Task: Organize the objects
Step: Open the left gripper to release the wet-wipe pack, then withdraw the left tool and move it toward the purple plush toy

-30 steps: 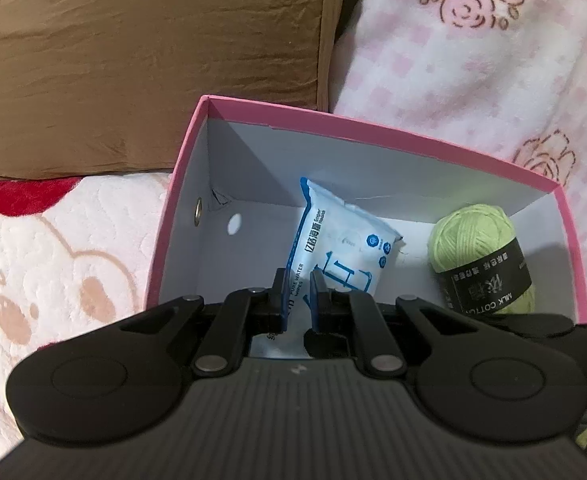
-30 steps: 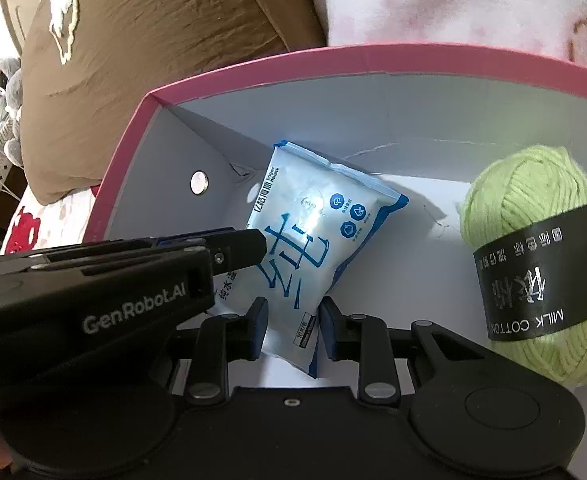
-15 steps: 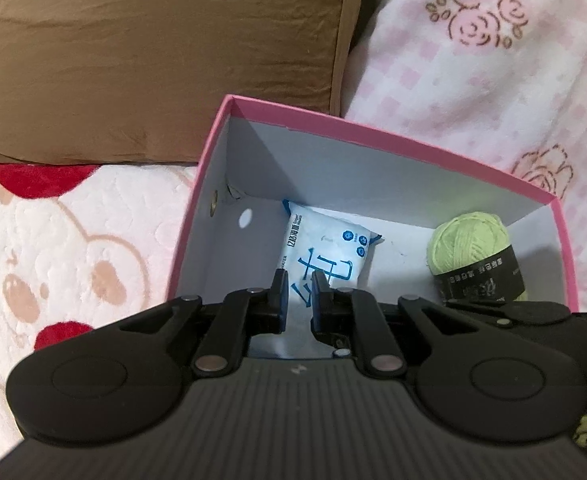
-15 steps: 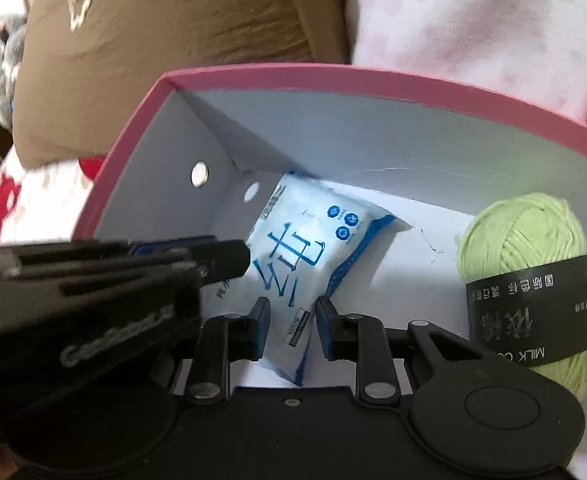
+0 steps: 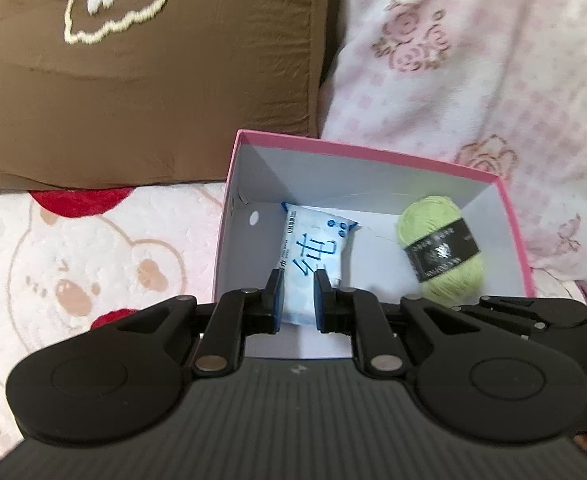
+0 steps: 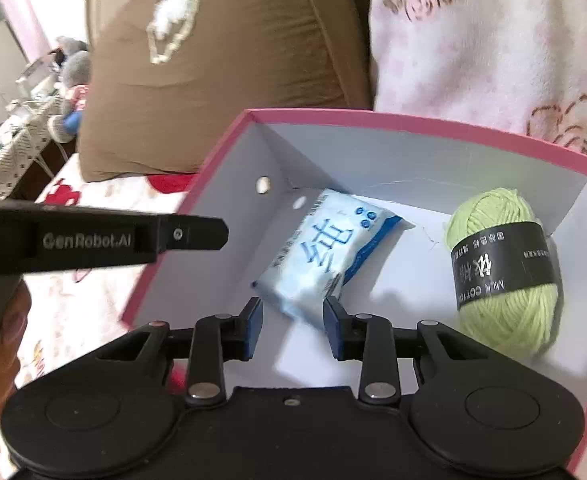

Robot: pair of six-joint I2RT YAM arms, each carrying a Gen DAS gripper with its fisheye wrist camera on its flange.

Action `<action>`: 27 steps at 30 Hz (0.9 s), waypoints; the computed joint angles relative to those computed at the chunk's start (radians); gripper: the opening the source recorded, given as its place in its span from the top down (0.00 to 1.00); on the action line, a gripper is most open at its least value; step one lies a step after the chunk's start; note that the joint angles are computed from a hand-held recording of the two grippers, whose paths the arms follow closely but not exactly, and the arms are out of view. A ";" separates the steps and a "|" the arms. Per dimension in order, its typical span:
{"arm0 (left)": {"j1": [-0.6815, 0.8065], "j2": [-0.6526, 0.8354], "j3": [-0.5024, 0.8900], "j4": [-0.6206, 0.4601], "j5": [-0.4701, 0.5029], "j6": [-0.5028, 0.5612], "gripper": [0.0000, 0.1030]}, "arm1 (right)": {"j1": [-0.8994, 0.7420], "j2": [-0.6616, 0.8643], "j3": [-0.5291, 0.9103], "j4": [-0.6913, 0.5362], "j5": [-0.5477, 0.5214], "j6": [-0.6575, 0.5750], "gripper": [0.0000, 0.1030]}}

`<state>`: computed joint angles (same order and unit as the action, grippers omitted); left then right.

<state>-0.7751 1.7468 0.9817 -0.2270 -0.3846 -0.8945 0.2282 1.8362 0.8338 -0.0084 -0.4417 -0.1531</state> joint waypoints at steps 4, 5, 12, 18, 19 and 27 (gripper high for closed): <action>-0.065 -0.062 0.014 -0.070 -0.038 -0.055 0.85 | -0.009 -0.107 -0.072 -0.013 -0.011 -0.027 0.60; -0.086 -0.071 0.026 -0.097 -0.056 -0.070 0.85 | -0.011 -0.131 -0.087 -0.019 -0.018 -0.028 0.58; -0.205 -0.107 0.126 -0.292 -0.111 -0.144 0.60 | -0.052 -0.366 -0.184 -0.097 -0.023 -0.094 0.39; -0.268 -0.118 0.213 -0.441 -0.122 -0.199 0.40 | -0.114 -0.448 -0.213 -0.157 -0.045 -0.110 0.31; -0.277 -0.118 0.220 -0.453 -0.129 -0.209 0.35 | -0.128 -0.451 -0.214 -0.169 -0.060 -0.113 0.29; -0.336 -0.076 0.287 -0.546 -0.196 -0.300 0.15 | -0.143 -0.511 -0.224 -0.241 0.039 -0.100 0.10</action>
<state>-1.1107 1.6712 1.2688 -0.7732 -0.5806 -1.1948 0.0853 1.3248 0.6101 -0.2494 -0.4031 -0.2528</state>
